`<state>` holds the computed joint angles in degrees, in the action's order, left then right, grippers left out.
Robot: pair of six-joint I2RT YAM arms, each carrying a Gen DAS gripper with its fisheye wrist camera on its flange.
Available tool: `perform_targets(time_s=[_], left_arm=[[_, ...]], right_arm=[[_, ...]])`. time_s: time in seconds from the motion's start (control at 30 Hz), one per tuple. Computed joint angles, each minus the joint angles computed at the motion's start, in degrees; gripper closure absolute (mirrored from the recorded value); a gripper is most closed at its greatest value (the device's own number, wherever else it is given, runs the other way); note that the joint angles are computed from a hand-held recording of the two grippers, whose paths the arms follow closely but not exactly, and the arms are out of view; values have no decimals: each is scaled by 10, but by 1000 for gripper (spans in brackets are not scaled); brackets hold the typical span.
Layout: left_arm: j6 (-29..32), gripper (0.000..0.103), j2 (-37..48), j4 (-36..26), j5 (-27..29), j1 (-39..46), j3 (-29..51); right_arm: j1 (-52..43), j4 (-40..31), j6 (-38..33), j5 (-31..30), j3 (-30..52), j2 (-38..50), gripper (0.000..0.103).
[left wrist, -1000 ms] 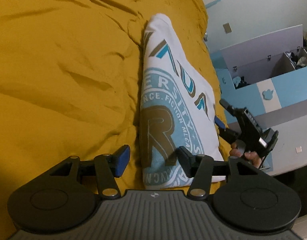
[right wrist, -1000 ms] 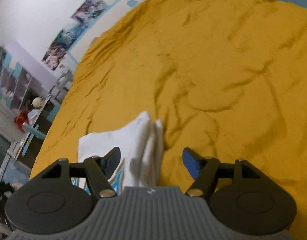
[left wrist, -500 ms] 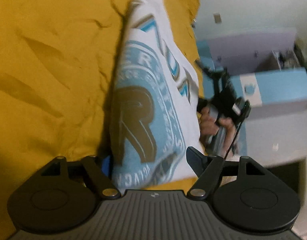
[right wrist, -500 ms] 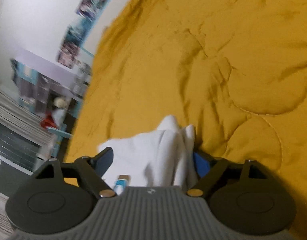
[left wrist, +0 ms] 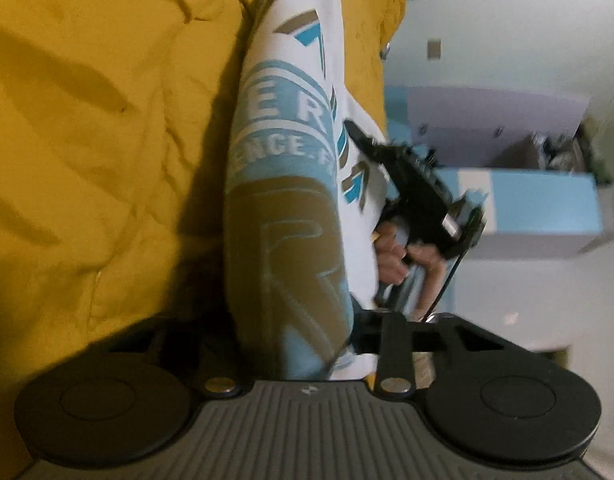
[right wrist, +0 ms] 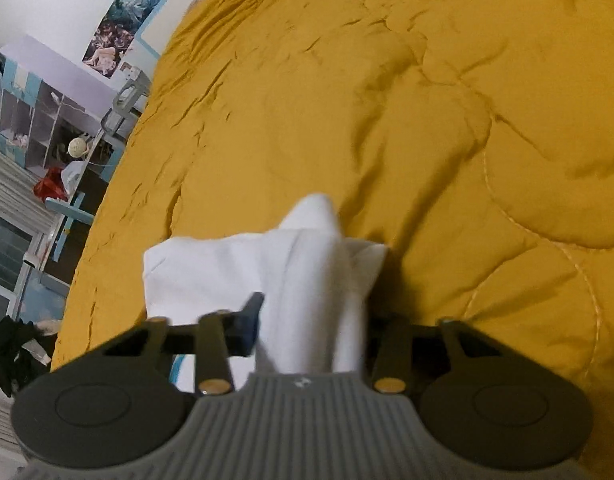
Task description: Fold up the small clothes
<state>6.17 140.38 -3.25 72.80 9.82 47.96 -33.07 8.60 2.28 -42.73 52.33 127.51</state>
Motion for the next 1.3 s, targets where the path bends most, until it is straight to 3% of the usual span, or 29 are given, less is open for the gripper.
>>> perform_targets(time_s=[0.17,0.27,0.4,0.47,0.53,0.63,0.73,0.87,1.0,1.3], left_arm=[[21,71,-65,27,-36,15,-57],[85,72,-103,-50,-19,30,-56],[270,72,-128,-268,2,92,-14],[371,72,-150,-371,-14,144,5],[486,72,-154,-502,-33,208,48],[604,72,-138,-655,-68,300,124],[670,72,-116,-750,-107,389,201],[697,72,-70,-808,-143,480,302],[682,72,1,-822,-166,531,401],[511,72,128,-673,-234,540,458]], right_arm=[[14,-2,0,10,-58,-99,75],[40,-59,-25,36,-72,-190,76],[81,-133,-24,39,-72,-302,76],[118,-147,-3,41,-67,-343,76],[167,-136,35,43,-67,-370,76],[254,-94,105,57,-64,-382,76],[365,-26,185,91,-45,-356,76],[483,54,265,130,-3,-279,76],[569,81,292,170,77,-176,76],[631,-1,286,220,276,84,76]])
